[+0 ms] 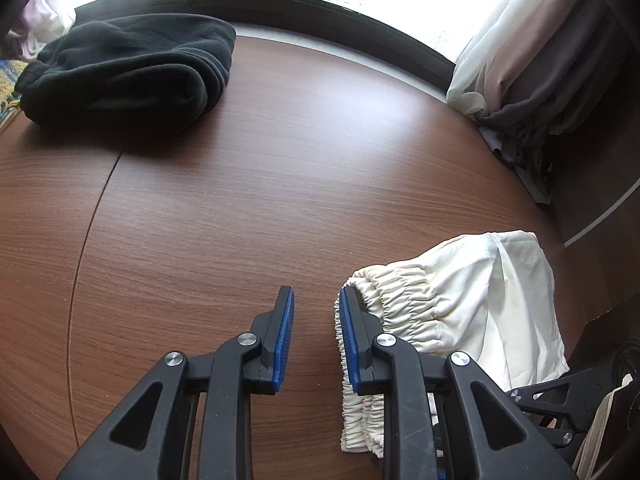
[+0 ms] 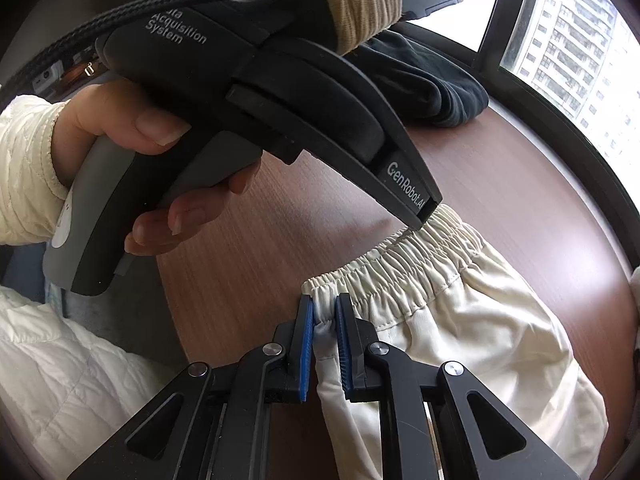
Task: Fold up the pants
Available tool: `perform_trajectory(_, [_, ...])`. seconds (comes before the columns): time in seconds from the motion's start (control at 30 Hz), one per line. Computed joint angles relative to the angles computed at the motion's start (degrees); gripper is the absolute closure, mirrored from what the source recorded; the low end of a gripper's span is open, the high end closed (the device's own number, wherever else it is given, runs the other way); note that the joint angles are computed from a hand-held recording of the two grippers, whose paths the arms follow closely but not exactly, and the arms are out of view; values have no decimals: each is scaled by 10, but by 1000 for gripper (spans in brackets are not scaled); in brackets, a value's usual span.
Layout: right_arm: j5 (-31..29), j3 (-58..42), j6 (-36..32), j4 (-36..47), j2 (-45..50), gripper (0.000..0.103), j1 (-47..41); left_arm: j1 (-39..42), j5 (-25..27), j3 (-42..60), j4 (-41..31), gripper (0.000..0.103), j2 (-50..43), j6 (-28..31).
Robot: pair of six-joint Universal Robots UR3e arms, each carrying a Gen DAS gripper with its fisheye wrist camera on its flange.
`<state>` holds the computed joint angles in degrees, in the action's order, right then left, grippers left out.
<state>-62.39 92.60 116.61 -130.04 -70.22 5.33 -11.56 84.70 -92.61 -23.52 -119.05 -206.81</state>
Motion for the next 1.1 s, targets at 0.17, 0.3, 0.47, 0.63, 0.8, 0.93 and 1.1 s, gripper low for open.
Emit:
perform_trajectory(0.17, [2, 5, 26, 16, -17, 72, -8, -9, 27, -23, -25, 63, 48, 30])
perform_trajectory(0.3, [14, 37, 58, 24, -67, 67, -26, -19, 39, -37, -52, 62, 89, 50])
perform_trajectory(0.47, [1, 77, 104, 1, -123, 67, -58, -38, 38, -42, -76, 62, 117, 70])
perform_trajectory(0.63, [-44, 108, 171, -42, -150, 67, -96, -64, 7, 3, -89, 62, 93, 115])
perform_trajectory(0.8, [-89, 123, 220, -50, -162, 67, -135, -92, -20, 91, -107, 62, 29, 137])
perform_trajectory(0.93, [-136, 137, 276, -72, -168, 67, -162, -114, -22, 152, -125, 62, -6, 164])
perform_trajectory(1.1, [-180, 193, 335, -124, -209, 67, -224, -146, 36, 217, -170, 62, -51, 170])
